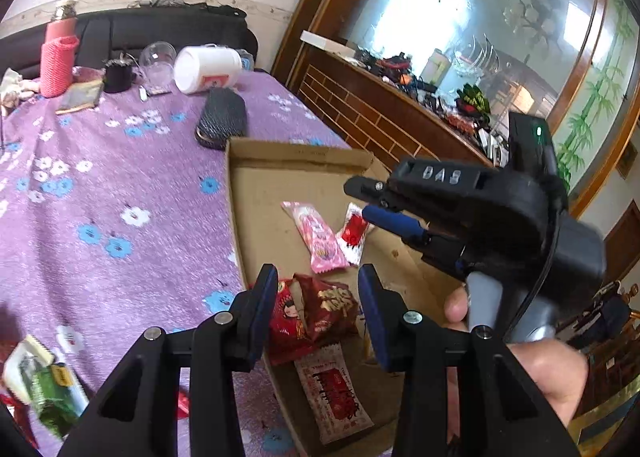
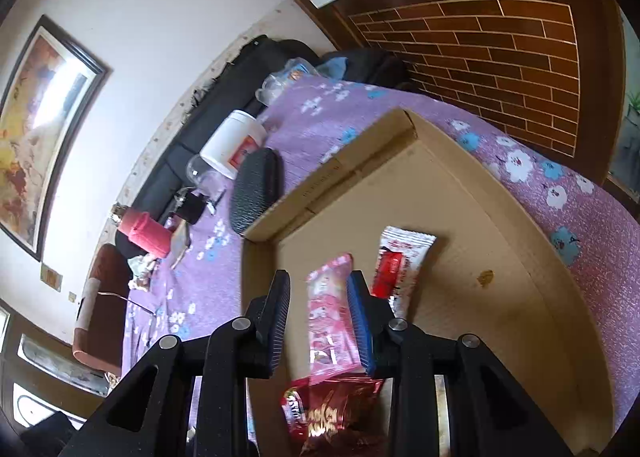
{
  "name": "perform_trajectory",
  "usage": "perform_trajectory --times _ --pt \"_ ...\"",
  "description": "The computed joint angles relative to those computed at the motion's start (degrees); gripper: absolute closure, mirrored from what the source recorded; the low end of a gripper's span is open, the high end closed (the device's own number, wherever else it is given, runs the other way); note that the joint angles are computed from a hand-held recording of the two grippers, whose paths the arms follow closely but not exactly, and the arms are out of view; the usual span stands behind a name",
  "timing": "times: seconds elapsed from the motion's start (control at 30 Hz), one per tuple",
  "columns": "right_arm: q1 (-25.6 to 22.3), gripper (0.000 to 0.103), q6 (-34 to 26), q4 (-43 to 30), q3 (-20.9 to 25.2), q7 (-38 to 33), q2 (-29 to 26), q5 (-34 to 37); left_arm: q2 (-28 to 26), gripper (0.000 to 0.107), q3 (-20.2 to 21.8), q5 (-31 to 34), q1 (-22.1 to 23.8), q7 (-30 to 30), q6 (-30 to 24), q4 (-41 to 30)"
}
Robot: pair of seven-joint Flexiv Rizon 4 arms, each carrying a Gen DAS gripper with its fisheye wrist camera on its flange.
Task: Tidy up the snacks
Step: 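Lower the pink candy into the tray and open the right gripper while the left releases the red packet, then move both grippers back over the snacks on the tablecloth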
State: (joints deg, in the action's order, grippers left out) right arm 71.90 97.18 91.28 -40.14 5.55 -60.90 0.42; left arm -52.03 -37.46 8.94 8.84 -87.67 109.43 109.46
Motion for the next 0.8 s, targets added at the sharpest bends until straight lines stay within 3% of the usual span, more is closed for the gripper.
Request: perform_trajectory --times 0.17,0.23,0.5,0.7,0.8 --pt "1.90 0.072 -0.23 -0.60 -2.73 -0.67 -1.00 -0.80 5.56 0.066 1.71 -1.42 0.48 -1.83 -0.71 3.01" --pt "2.10 0.072 -0.49 -1.63 -3.02 -1.53 -1.37 -1.55 8.24 0.066 4.26 -2.49 -0.55 -2.22 -1.18 4.27" --pt "1.15 0.071 -0.28 -7.25 -1.94 -7.47 -2.88 -5.46 13.22 0.066 4.97 -0.86 7.32 -2.76 0.09 12.16" --pt "-3.22 0.071 -1.60 -15.32 5.13 -15.02 -3.95 -11.14 15.72 0.065 4.79 2.32 17.37 -4.77 2.65 18.34" --pt "-6.34 0.071 -1.28 -20.14 10.82 -18.45 -5.06 -13.89 16.63 0.064 8.68 2.45 18.54 -5.99 4.02 19.27"
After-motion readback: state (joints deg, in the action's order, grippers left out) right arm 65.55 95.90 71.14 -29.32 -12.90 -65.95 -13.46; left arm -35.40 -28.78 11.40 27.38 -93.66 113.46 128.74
